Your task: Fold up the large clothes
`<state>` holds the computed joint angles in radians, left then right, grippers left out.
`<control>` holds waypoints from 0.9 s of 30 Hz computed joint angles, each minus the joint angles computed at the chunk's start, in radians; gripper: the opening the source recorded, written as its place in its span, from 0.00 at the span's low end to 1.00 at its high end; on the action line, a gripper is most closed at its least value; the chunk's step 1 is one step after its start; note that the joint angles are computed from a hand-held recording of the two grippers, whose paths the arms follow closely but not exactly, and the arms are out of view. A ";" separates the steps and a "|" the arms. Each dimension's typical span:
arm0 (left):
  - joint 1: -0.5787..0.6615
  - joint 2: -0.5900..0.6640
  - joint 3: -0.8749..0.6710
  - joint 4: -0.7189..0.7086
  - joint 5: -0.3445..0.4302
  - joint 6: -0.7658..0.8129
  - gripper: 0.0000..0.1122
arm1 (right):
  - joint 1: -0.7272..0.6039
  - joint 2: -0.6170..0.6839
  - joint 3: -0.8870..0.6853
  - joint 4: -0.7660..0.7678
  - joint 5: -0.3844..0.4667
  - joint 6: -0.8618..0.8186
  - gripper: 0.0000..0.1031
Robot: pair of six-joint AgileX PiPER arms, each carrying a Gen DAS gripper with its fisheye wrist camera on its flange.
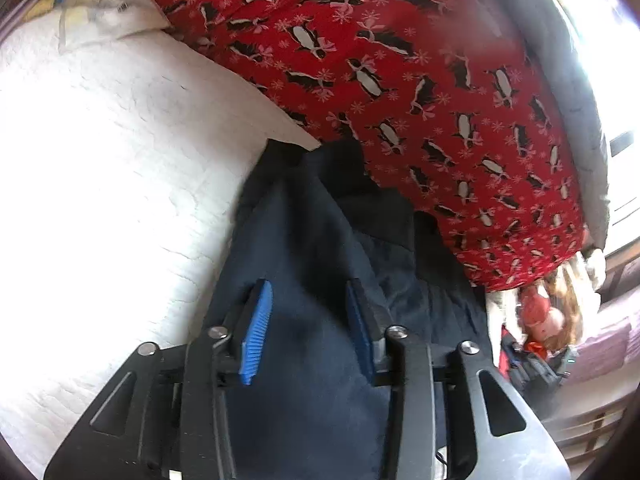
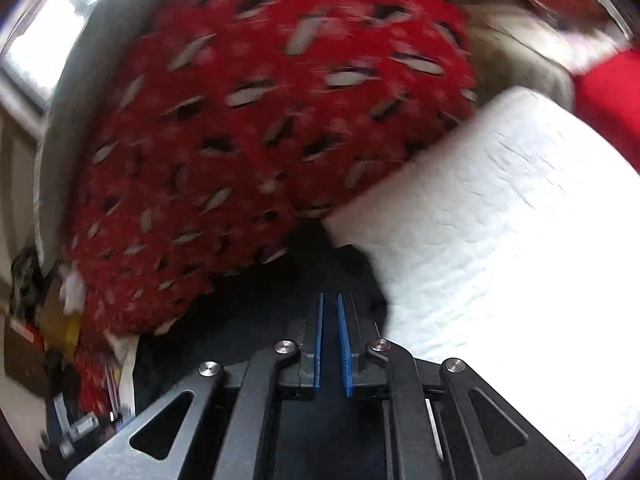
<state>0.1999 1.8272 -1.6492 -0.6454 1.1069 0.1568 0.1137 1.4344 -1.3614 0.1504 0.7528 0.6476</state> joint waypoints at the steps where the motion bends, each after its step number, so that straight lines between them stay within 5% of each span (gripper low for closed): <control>1: 0.001 0.001 0.006 -0.004 -0.003 0.008 0.33 | 0.018 0.004 -0.025 -0.008 0.023 -0.009 0.18; 5: -0.037 0.019 0.039 0.093 -0.053 -0.014 0.34 | 0.103 -0.042 0.032 -0.072 -0.039 0.019 0.22; 7: -0.042 0.023 0.059 0.106 -0.062 -0.008 0.33 | 0.160 -0.011 0.047 -0.147 -0.010 0.061 0.39; 12: -0.052 -0.066 0.095 0.133 -0.075 -0.035 0.34 | 0.264 0.048 -0.017 -0.332 0.136 0.151 0.41; 15: -0.085 -0.166 0.168 0.107 -0.112 -0.010 0.39 | 0.293 -0.017 0.005 -0.338 0.040 0.191 0.41; 18: -0.199 -0.229 0.251 0.234 -0.213 -0.095 0.48 | 0.332 -0.031 0.055 -0.389 -0.020 0.253 0.41; 22: -0.322 -0.175 0.279 0.470 -0.224 -0.271 0.48 | 0.342 0.032 0.095 -0.353 -0.016 0.207 0.45; 25: -0.398 -0.205 0.329 0.613 -0.285 -0.378 0.54 | 0.420 0.069 -0.004 -0.471 0.127 0.241 0.45; 27: -0.417 -0.208 0.337 0.641 -0.286 -0.411 0.56 | 0.430 0.038 -0.003 -0.482 0.119 0.255 0.46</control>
<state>-0.2166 1.6195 -1.3120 -0.0048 0.8209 -0.2537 0.5439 1.4721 -1.3641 -0.3312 0.8719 0.9029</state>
